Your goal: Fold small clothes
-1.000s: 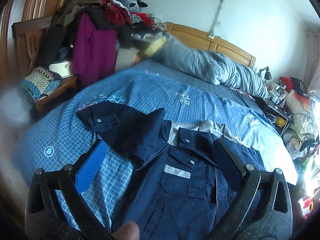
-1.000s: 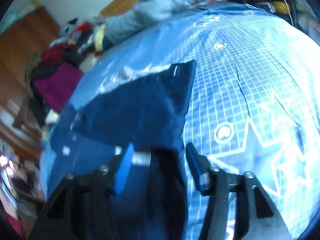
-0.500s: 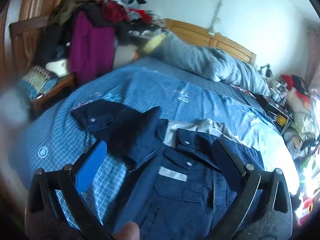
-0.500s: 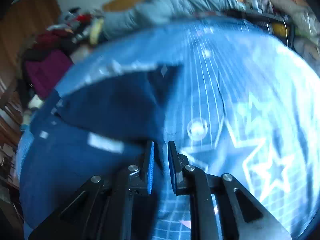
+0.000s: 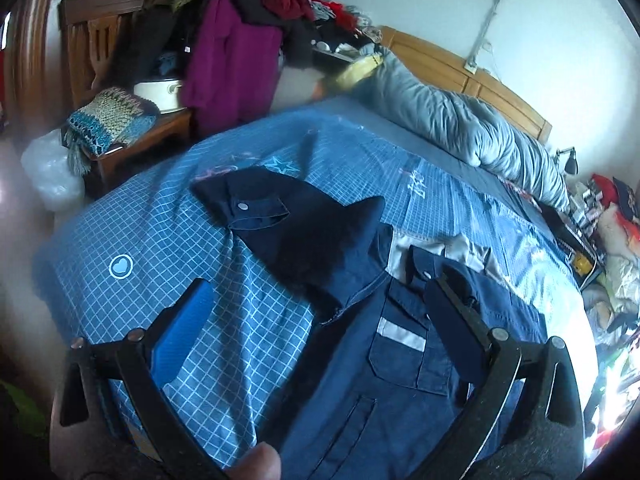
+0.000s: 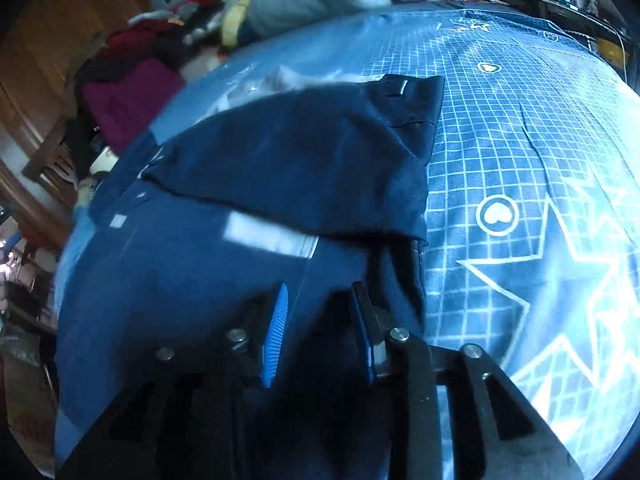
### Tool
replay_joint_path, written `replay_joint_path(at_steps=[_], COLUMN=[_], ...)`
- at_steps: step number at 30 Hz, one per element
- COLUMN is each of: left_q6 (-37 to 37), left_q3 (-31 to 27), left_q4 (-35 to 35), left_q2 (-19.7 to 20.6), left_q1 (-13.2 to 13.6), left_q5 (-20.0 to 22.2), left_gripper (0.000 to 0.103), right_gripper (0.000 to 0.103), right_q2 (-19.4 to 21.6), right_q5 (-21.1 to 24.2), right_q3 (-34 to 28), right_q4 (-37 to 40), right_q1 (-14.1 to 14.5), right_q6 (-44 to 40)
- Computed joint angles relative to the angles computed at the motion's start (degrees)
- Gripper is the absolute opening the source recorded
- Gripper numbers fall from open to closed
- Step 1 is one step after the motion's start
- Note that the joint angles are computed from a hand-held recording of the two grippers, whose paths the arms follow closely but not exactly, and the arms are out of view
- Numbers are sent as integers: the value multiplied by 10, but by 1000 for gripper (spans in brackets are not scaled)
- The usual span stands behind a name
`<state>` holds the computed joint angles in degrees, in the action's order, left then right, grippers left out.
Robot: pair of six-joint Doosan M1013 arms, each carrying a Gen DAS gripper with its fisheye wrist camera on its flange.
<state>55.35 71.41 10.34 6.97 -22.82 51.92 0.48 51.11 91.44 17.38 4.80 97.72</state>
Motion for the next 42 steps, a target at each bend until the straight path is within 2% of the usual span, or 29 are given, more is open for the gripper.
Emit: replay_joint_path(at_steps=[4,7,10,12,17,18,20,23,24,25,28,31,33,35,37,39,42], left_q6=[19,42,149,257,434,450,458,434,428,415,379,344,340,326,345,357,403], left_q3=[-1,-6,-15,-34,-107,-126,-178,-256,-276,-298,-361,-410,-434,-496,-489,-475,-367], left_q4=[-17,-25,-80,-156,-315,-328,-358,-347,-328,-295,-257,-262,-245,-215,-178,-183,-172], left_q2=[2,6,15,33,110,130,178,242,258,273,314,344,359,397,393,383,324], left_q1=[-2,-12,-35,-56,-112,-123,-140,-164,-172,-182,-194,-197,-203,-212,-222,-224,-228], left_q5=[-6,-5,-6,11,66,77,114,167,176,182,209,230,240,303,307,315,264], left_gripper=[103,103,103,103,103,103,103,99,93,81,66,58,57,57,57,57,56], right_gripper=[35,34,37,37,35,33,7,4,3,2,2,2,2,1,1,1,1], right_q2=[-14,25,78,95,118,127,136,141,141,145,147,146,146,144,143,146,145], right_q5=[-73,-53,10,14,20,16,35,34,30,23,15,12,9,7,5,1,-1], right_q3=[-6,-45,-87,-100,-107,-106,-111,-105,-101,-96,-83,-78,-76,-72,-73,-74,-74], right_q4=[28,13,42,57,164,192,238,270,284,298,333,351,352,352,345,345,340], right_q1=[-30,-53,-85,-99,-132,-134,-142,-148,-152,-152,-155,-156,-155,-156,-154,-151,-150], right_q6=[-6,6,14,4,-56,-70,-95,-127,-138,-148,-176,-190,-193,-197,-195,-195,-194])
